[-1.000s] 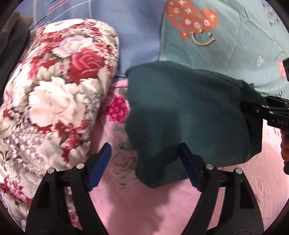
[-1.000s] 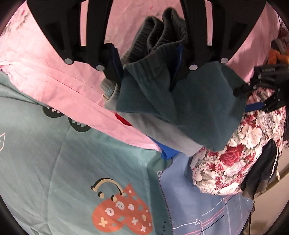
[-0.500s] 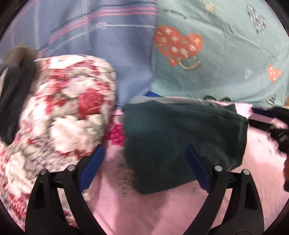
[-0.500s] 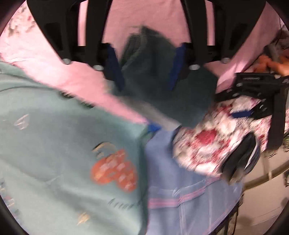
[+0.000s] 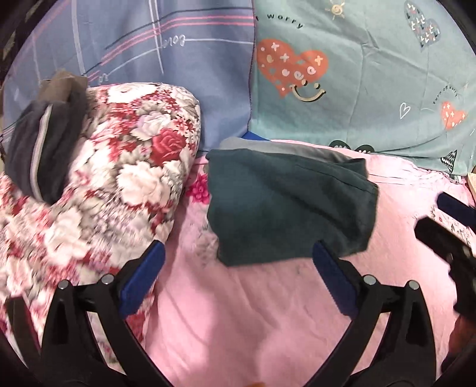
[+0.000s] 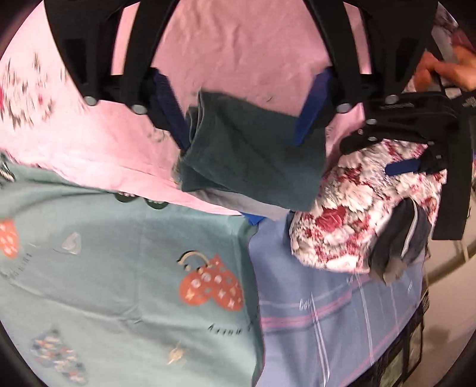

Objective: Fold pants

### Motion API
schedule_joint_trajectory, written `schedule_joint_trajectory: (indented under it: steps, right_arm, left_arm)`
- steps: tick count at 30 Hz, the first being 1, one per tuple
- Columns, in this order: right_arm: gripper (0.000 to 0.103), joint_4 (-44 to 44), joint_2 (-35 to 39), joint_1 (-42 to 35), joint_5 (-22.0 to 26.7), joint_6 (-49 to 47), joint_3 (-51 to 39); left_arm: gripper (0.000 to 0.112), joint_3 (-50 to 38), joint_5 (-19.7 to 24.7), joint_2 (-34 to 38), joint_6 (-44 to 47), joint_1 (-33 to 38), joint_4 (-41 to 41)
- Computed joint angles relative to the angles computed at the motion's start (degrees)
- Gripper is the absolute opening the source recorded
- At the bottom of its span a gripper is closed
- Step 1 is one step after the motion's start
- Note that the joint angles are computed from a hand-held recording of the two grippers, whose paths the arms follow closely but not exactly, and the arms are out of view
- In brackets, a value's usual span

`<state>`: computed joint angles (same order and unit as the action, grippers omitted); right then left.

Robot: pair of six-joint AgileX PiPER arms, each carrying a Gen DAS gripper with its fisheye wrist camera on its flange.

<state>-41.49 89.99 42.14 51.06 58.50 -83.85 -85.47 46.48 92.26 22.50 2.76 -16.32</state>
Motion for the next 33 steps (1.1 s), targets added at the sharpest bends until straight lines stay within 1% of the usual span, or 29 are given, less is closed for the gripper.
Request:
schedule_joint_trajectory:
  steps: [1, 2, 5, 8, 12, 15, 26, 30, 33]
  right_arm:
    - [0.091, -1.62, -0.61, 1.61, 1.27, 2.33, 0.8]
    - [0.092, -2.54, -1.22, 2.93, 2.28, 4.11, 1.62]
    - [0.093, -2.74, -2.33, 5.79, 5.49, 6.1, 3.0]
    - [0.097, -2.42, -4.75, 7.0, 7.24, 8.2, 5.46]
    - [0.097, -1.72, -6.63, 8.13, 8.7, 9.54, 7.12]
    - [0.097, -0.3, -6.68, 8.63, 10.28, 8.85, 7.0]
    - [0.097, 2.52, -7.46, 9.16, 11.3, 8.47, 7.85]
    - [0.097, 3.02, -7.85, 9.23, 10.66, 7.9, 8.11]
    - [0.097, 3.07, -8.06, 9.34, 10.55, 7.64, 8.03]
  left_arm:
    - [0.101, 1.31, 0.96, -1.72, 0.47, 0.07, -0.32]
    - [0.101, 1.56, 1.81, -2.53, 0.49, -0.06, -0.14]
    - [0.101, 5.07, 2.34, -6.88, -0.27, -0.38, 1.12]
    - [0.101, 7.35, 2.91, -9.67, 0.02, -0.33, 0.74]
    - [0.101, 9.66, 3.61, -12.4, -0.8, -0.61, 1.65]
    - [0.101, 11.36, 3.61, -14.41, -1.42, -0.78, 2.21]
    - [0.101, 13.23, 4.17, -17.8, -2.14, -0.33, 3.45]
    - [0.101, 14.09, 3.83, -19.15, -2.29, 0.16, 3.3]
    - [0.101, 13.42, 4.45, -19.03, -2.88, 0.28, 3.78]
